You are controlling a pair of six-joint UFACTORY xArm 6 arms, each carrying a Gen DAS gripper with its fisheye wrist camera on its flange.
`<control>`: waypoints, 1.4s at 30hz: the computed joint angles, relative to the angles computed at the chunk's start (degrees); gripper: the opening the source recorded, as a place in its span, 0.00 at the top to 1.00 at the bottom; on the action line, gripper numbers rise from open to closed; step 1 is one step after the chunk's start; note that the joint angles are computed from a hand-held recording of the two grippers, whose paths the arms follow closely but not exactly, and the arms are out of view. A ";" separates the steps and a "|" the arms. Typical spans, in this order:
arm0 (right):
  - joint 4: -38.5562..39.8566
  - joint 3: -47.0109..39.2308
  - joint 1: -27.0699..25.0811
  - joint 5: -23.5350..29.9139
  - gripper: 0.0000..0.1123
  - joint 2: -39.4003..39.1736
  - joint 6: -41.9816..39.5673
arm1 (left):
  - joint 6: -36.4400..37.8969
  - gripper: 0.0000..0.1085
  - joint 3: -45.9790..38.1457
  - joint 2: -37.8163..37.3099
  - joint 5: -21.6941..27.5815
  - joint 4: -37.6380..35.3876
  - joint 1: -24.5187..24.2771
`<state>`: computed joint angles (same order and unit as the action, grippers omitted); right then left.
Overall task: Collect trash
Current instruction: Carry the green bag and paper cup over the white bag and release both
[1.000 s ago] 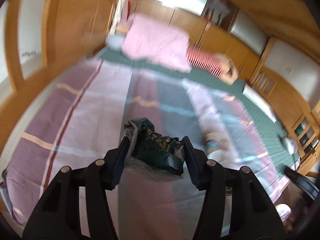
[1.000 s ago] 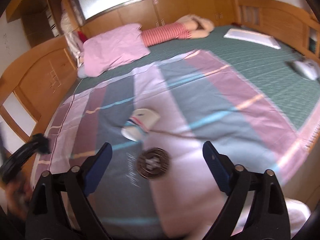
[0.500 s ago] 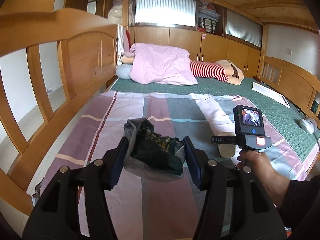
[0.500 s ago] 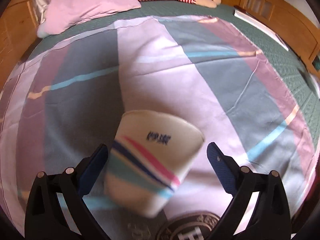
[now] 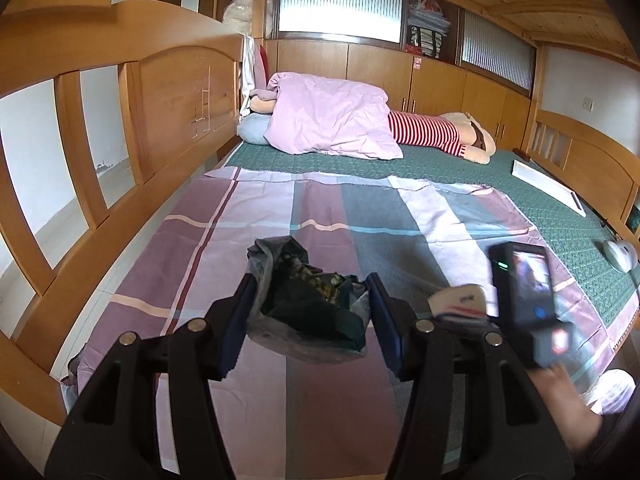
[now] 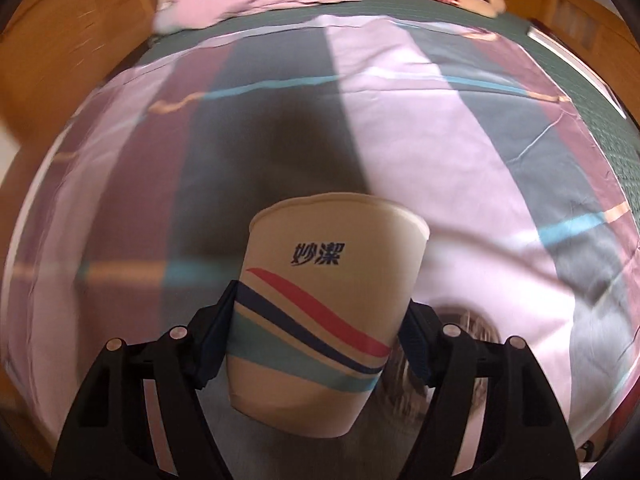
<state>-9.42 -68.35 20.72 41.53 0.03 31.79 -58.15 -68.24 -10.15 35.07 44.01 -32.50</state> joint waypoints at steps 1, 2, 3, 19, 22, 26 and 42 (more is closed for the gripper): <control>-0.15 2.25 0.59 -0.19 0.36 -3.02 -0.41 | 0.02 0.48 -0.10 0.20 0.31 0.11 -0.04; -0.05 3.41 0.81 -0.40 0.36 -4.85 -0.83 | -0.17 0.48 -0.20 0.35 0.70 0.43 -0.11; -0.39 5.52 1.08 -0.86 0.36 -8.00 -1.03 | -0.70 0.48 -0.16 0.36 0.97 0.99 -0.25; -2.88 27.91 -7.34 3.74 0.36 -57.82 -7.32 | -17.95 0.49 -1.57 -5.98 18.06 17.21 -24.95; 0.12 30.16 -10.49 5.87 0.36 -66.00 -11.24 | -16.74 0.49 -5.62 -3.39 20.37 18.77 -30.84; 6.06 31.44 -14.85 7.89 0.36 -72.44 -18.17 | -17.22 0.48 -10.34 -0.13 24.15 20.68 -36.77; 26.72 31.07 -36.34 15.84 0.35 -81.92 -44.17 | -18.00 0.48 -20.66 6.87 31.11 19.45 -45.08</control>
<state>17.30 -37.28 -15.62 57.37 -81.88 -12.37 -76.15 -88.90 -3.27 66.18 63.47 -77.58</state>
